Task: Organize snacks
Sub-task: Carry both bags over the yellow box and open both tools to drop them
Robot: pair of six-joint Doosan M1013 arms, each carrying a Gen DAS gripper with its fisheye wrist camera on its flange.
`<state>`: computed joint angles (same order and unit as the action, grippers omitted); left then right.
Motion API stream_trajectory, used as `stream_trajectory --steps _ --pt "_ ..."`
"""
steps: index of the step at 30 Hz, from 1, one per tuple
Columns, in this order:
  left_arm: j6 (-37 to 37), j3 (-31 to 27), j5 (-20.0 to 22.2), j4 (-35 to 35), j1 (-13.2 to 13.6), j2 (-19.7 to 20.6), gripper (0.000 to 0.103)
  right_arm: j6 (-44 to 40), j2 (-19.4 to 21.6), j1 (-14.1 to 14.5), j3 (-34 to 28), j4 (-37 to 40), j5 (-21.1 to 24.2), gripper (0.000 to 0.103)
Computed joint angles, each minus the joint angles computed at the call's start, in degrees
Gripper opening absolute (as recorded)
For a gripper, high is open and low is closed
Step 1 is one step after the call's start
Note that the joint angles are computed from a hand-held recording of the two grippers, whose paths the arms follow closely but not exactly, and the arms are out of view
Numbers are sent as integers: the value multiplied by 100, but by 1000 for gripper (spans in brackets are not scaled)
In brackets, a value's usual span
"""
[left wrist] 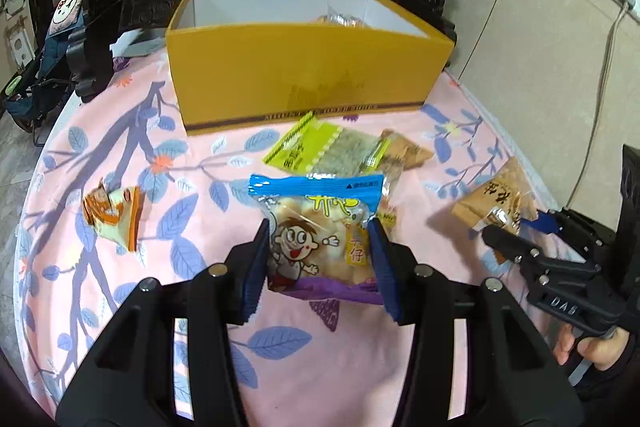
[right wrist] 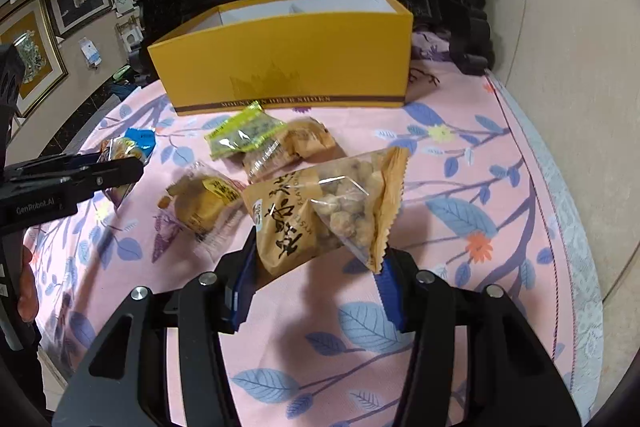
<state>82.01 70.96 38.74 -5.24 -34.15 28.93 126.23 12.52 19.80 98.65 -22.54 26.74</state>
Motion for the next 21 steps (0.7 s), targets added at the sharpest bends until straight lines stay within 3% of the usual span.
stream_trajectory --steps 4,8,19,21 --pt "-46 -366 39 253 13 62 48 -11 13 -9 -214 -134 -108 53" --pt "-129 -1123 198 439 74 316 48 -383 170 -99 -748 42 -197 53" --pt "-602 -4308 1803 1039 222 1856 49 -1228 1036 -364 -2582 727 365 53" --pt "-605 -4808 2078 983 266 2120 56 -1254 1150 -400 -2766 796 421 53"
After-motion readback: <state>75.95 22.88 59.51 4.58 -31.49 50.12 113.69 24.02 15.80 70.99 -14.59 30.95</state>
